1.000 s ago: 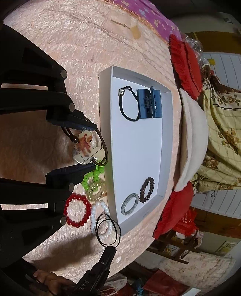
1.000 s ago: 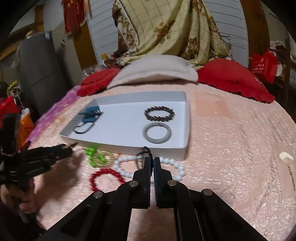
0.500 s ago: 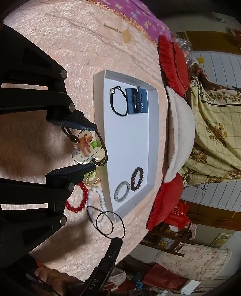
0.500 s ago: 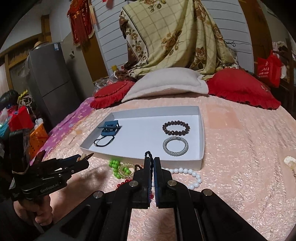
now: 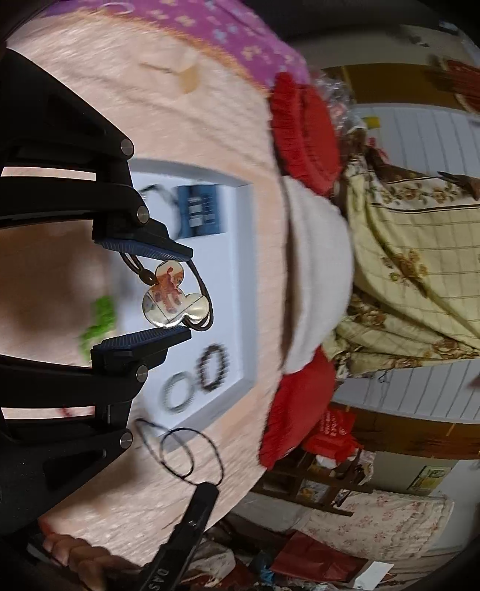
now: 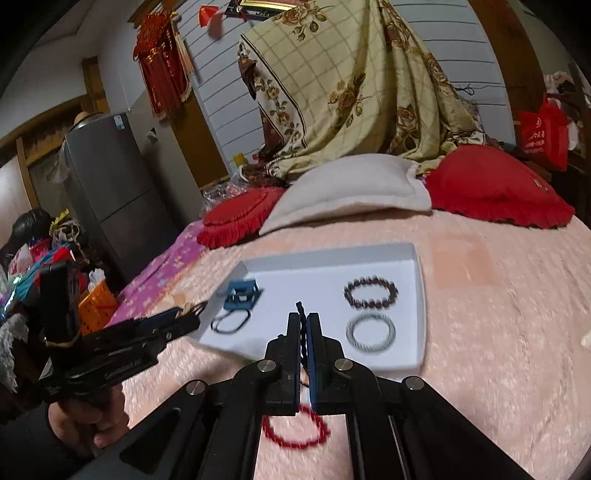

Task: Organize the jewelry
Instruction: 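Carry the pendant hair tie with the left tool while the right tool carries the black cord into the box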

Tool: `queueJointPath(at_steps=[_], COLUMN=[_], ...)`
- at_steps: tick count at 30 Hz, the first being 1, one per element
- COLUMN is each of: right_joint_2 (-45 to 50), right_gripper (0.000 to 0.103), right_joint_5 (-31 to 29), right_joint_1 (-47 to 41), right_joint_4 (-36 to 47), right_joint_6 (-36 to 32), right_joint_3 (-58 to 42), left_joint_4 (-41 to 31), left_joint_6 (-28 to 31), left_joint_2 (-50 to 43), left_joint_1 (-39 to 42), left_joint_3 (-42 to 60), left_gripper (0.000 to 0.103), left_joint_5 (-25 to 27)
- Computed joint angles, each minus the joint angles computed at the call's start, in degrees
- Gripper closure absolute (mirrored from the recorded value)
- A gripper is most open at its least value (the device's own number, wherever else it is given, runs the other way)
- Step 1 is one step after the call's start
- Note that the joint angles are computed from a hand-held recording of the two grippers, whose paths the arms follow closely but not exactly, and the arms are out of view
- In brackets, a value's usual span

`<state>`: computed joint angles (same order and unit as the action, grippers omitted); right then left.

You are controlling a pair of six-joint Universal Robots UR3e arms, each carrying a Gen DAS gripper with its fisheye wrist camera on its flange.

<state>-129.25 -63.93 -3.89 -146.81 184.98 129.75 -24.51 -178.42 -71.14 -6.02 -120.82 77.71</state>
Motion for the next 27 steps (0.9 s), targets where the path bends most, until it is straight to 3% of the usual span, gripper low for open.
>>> queueJointPath(at_steps=[5, 8, 15, 22, 25, 27], right_joint_2=[16.5, 26.3, 43.3, 54.8, 57.2, 58.1], right_gripper=[0.100, 0.100, 0.100, 0.100, 0.100, 0.100], right_joint_5=[1.0, -2.5, -5.2, 4.2, -0.5, -7.2], right_joint_1=[0.9, 3.8, 7.8, 5.4, 6.2, 8.6], right_joint_4=[-8.4, -11.8, -13.4, -17.7, -11.8, -5.4], right_joint_6=[5.2, 7.9, 10.3, 18.9, 19.5, 17.4], right_joint_3=[-7.3, -13.1, -24.7, -30.9, -34.6, -38.2], left_joint_4=[2.1, 3.9, 2.3, -1.3, -3.0, -3.5], left_joint_6=[-1.0, -3.0, -3.0, -1.8, -1.5, -1.4], left_joint_2=[-12.6, -17.6, -24.8, -26.0, -27.0, -27.7], left_joint_1=[-1.2, -1.5, -3.3, -3.8, -4.4, -5.1], left_joint_3=[8.7, 9.7, 12.6, 14.2, 15.3, 15.7], left_gripper=[0.069, 0.069, 0.069, 0.068, 0.068, 0.068], left_joint_5=[1.5, 0.8, 3.2, 4.2, 4.5, 5.4])
